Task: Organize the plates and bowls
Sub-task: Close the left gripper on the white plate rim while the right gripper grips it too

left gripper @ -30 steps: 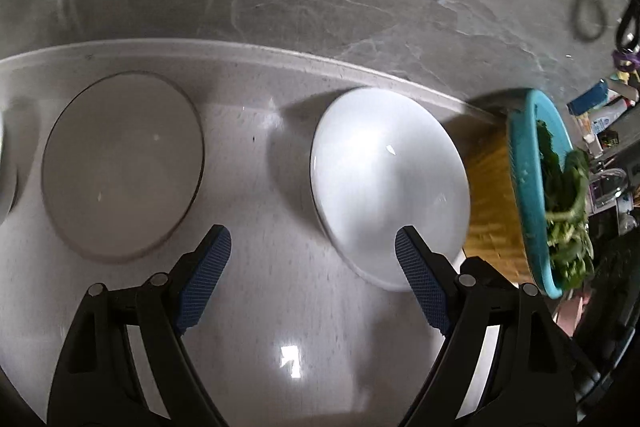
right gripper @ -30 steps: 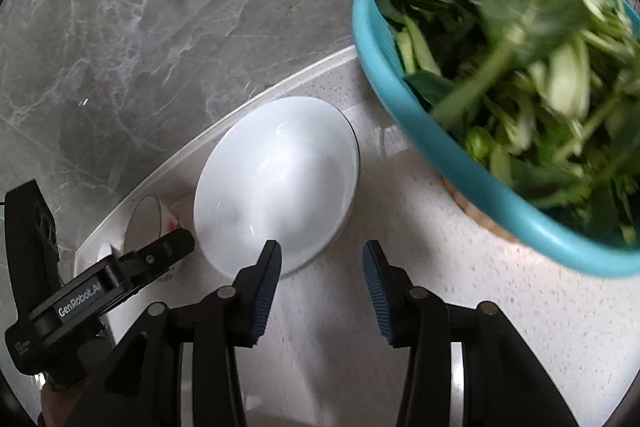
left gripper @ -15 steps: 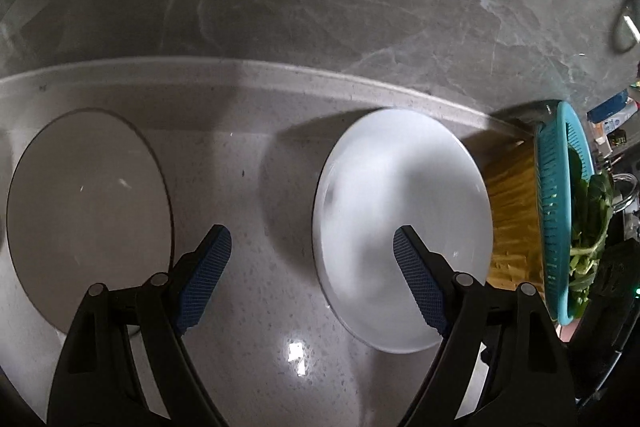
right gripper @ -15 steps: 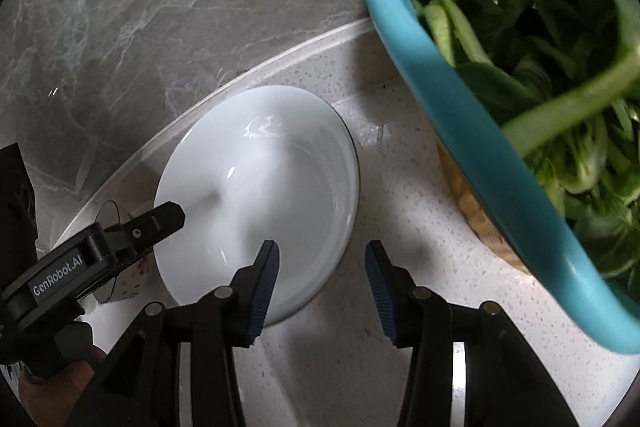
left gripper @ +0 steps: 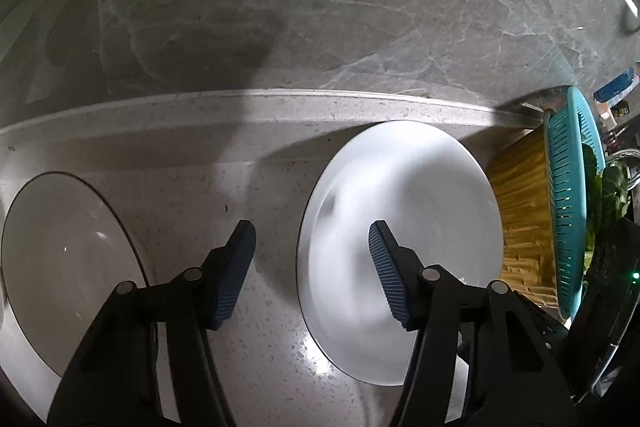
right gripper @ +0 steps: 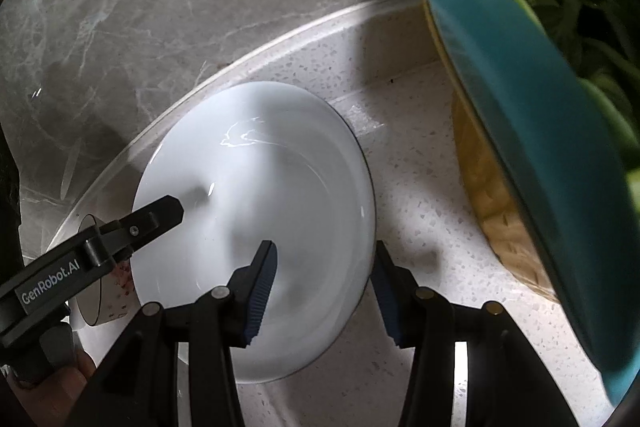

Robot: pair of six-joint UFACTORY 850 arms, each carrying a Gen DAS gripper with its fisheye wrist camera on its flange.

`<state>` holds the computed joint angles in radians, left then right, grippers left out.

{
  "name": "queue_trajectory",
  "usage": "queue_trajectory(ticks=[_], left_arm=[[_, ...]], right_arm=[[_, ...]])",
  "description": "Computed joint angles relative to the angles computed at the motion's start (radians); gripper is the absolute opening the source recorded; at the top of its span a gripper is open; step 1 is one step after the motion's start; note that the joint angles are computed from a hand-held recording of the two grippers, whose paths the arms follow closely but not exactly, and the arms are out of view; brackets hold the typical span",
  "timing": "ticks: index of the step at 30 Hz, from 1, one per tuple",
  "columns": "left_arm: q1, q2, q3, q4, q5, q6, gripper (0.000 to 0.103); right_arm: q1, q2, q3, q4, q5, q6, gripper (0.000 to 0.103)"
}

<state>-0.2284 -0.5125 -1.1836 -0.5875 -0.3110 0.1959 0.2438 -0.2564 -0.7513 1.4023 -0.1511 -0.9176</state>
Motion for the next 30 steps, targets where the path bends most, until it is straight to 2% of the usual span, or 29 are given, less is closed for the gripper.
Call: queue_trajectory(ticks=[6,9,12,14,15,17,19,21,23,30], left_arm=[[-0.007,-0.031,-0.044,0.067,-0.014,-0.042,0.055],[-0.007,-0.036,-0.054,0.071,-0.033,-0.028,0.028],[-0.008,-0.042,-0.063,0.089,-0.04,-0.043,0.028],[-0.012,-0.051,-0.07,0.079,-0.043,-0.032,0.021],[-0.016,-0.052,-0.072,0.122,-0.04,-0.07,0.021],[-0.024,-0.054,-0.074,0.167,-0.031,-0.106,0.018],[-0.025,-0.056,-0.073,0.18,-0.026,-0.13,0.011],[-0.022,-0.054,-0.068,0.176,-0.025,-0.134,0.011],[-0.025,-0.05,-0.063,0.216,-0.028,-0.17,0.011],[-0.036,-0.043,-0.049,0.232,-0.012,-0.21,0.011]], right_arm=[[0.013,-0.035,-0.037,-0.004,0.007,0.008,0.051],[0.022,-0.049,-0.046,0.049,0.018,-0.054,0.051],[0.026,-0.058,-0.056,0.052,0.019,-0.065,0.05],[0.03,-0.063,-0.058,0.082,0.026,-0.103,0.045],[0.031,-0.068,-0.063,0.066,0.031,-0.089,0.039],[0.01,-0.045,-0.046,-0.036,0.029,-0.009,0.032],[0.006,-0.045,-0.045,-0.081,0.037,0.027,0.021],[0.01,-0.045,-0.044,-0.103,0.051,0.037,0.014],[0.013,-0.045,-0.043,-0.11,0.054,0.034,0.013],[0.029,-0.046,-0.027,0.154,0.059,-0.226,0.011]])
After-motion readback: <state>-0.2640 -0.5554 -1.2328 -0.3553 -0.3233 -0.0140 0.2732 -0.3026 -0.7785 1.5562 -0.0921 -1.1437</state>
